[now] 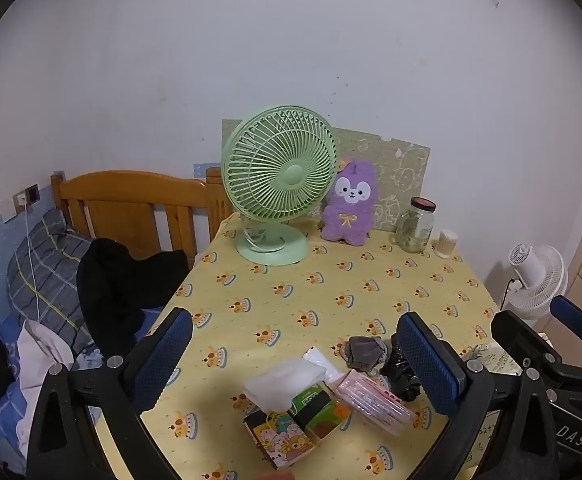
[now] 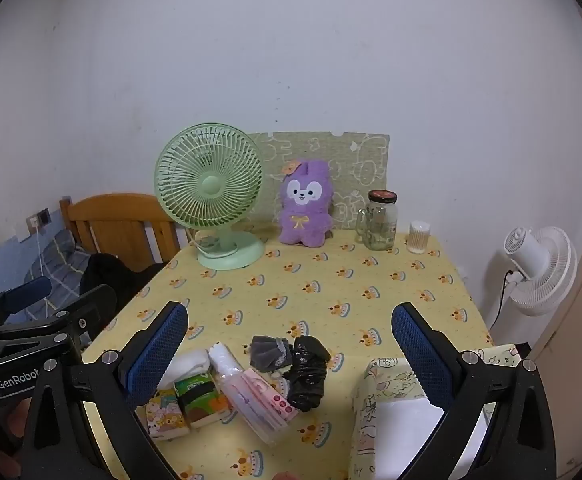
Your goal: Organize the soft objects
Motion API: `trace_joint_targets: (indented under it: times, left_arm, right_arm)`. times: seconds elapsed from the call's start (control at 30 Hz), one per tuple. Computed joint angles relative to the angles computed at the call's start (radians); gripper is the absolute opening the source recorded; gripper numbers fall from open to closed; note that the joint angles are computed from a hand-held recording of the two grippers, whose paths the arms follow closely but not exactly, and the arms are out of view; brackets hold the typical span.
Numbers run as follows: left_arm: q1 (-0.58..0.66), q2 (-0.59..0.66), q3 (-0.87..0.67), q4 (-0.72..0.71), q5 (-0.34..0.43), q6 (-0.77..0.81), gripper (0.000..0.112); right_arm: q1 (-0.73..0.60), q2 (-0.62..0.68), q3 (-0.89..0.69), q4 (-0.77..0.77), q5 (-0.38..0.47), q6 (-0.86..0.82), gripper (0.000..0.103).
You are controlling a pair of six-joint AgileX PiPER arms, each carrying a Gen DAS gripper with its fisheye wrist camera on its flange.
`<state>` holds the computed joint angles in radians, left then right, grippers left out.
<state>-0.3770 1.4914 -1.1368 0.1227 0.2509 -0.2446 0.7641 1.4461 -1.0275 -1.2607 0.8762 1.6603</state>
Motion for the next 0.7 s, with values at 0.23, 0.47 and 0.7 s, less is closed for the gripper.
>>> trace_joint_targets:
  times: [0.23, 0.47, 0.7]
  left_arm:
    - [0.004, 0.005, -0.002, -0.033, -0.002, 0.034, 0.103]
    - [0.013, -0.017, 0.007, -0.042, 0.008, 0.049, 0.103]
    - [0.027, -0.02, 0.014, -0.099, 0.01, 0.108, 0.103]
  right_arm:
    - [0.007, 0.001, -0.003, 0.007, 0.011, -0.006, 0.103]
    - [0.017, 0.002, -0.01, 0.006, 0.017, 0.001, 0.103]
    - [0.017, 0.001, -0.008, 0.007, 0.015, 0.001, 0.103]
